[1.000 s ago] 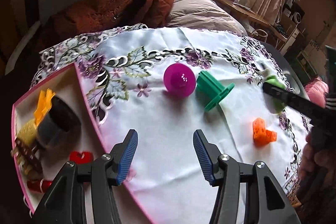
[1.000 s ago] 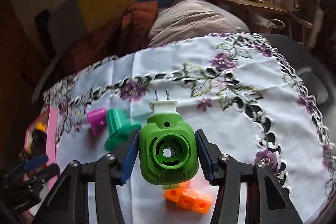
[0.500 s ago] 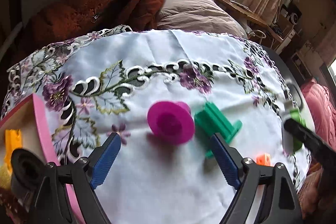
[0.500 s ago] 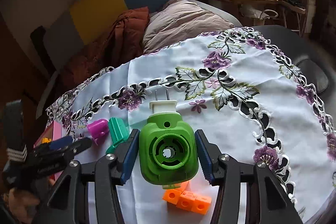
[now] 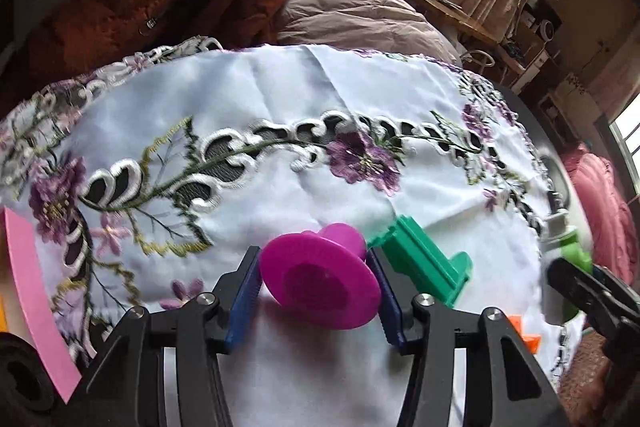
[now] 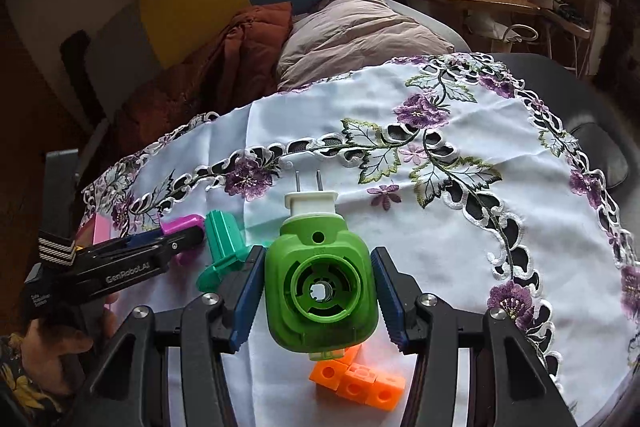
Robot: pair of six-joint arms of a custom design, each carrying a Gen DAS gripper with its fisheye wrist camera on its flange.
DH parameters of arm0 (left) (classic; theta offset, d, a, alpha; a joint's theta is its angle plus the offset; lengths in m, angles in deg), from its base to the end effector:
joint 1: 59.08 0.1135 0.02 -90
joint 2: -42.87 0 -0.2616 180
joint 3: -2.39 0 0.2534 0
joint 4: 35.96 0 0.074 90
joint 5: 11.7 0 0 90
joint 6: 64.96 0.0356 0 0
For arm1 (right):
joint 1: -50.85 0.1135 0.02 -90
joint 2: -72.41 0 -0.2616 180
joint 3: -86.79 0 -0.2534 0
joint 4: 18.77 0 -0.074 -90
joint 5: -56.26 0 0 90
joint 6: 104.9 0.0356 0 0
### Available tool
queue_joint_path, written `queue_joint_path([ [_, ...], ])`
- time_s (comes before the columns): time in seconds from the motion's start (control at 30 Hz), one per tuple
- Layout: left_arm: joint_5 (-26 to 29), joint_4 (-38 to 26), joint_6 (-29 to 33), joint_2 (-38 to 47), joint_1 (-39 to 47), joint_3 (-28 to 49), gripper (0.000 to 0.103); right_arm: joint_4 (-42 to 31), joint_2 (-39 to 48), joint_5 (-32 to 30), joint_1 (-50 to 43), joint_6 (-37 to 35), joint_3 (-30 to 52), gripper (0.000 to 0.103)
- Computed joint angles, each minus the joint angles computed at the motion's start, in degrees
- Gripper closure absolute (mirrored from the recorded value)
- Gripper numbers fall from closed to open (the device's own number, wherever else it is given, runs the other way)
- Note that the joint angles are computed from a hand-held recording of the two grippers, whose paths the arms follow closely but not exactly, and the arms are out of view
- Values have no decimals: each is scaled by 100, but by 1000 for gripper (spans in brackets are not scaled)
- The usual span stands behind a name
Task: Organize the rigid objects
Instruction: 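Close the left tool on the magenta suction cup while the right tool holds the green piece, then carry the magenta cup with the left tool toward the tray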
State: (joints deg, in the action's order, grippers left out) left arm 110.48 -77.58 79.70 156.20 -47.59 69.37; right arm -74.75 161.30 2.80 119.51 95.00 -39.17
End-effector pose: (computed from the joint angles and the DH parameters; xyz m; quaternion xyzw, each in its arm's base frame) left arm 0.2999 0.0416 0.0663 0.3580 0.8915 -0.2229 0.1655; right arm 0.1003 0.1985 0.1277 0.3323 0.8895 -0.0108 0.3134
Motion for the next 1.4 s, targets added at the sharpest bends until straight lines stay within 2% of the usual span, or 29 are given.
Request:
queue_joint_path([
  [0.17,80,73,380,-460,507,-442,50,142,70,-43,-54,-254,28,50],
  [0.33,222,-194,1160,-1183,1333,-937,50,549,237,-208,-172,-901,88,50],
  [0.47,414,-615,2015,-1659,2134,-1176,50,534,668,-378,-223,-1419,432,50],
  [0.57,532,-1075,2638,-1852,2731,-1169,50,488,825,-481,-246,-1501,510,50],
  [0.93,617,-2673,4649,-1760,4484,-581,50,404,1252,-757,-356,-1720,711,50],
  [1.17,581,-3227,5309,-1471,5065,-149,50,471,1454,-844,-379,-1891,815,50],
  [1.4,531,-3383,5381,-1142,5293,205,50,547,1588,-1040,-467,-1957,796,50],
])
